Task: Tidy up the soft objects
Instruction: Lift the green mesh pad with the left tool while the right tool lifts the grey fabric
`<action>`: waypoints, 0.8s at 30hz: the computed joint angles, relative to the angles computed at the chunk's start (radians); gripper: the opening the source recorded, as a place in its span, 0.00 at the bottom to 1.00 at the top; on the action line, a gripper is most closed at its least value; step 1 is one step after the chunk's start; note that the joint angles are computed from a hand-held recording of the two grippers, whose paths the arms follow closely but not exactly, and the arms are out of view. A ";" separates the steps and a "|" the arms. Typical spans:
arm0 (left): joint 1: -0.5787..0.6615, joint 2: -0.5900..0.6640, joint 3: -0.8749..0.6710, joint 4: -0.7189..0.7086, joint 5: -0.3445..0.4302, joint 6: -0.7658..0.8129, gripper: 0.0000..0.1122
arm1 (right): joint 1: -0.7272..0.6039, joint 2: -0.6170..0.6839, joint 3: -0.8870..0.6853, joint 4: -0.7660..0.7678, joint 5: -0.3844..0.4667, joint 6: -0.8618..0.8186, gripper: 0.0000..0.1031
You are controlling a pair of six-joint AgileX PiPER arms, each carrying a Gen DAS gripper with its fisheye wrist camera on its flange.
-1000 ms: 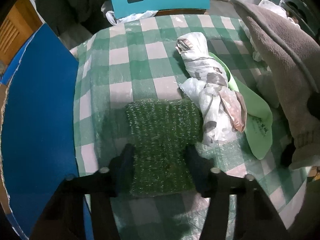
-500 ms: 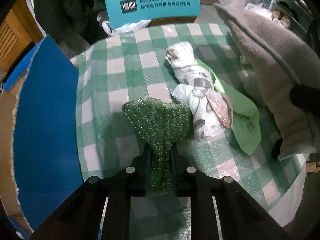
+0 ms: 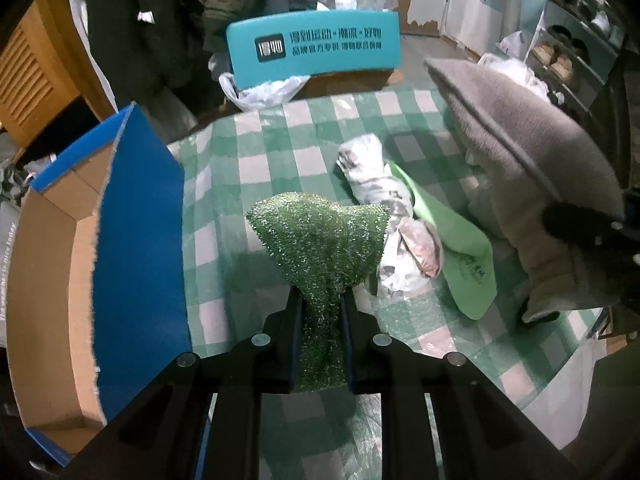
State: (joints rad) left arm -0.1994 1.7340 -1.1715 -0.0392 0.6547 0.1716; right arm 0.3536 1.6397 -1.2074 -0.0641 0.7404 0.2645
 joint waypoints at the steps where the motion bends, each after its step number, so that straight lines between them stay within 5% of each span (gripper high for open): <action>1: 0.002 -0.014 0.007 -0.003 0.001 0.005 0.15 | 0.003 -0.002 -0.002 -0.005 0.002 0.003 0.28; 24: 0.078 -0.152 -0.012 -0.026 0.038 0.059 0.15 | 0.098 -0.041 -0.068 -0.089 0.042 0.052 0.28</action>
State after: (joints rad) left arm -0.1217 1.5816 -1.1839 -0.0655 0.6927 0.2302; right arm 0.4516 1.5990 -1.2755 -0.1535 0.7820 0.3164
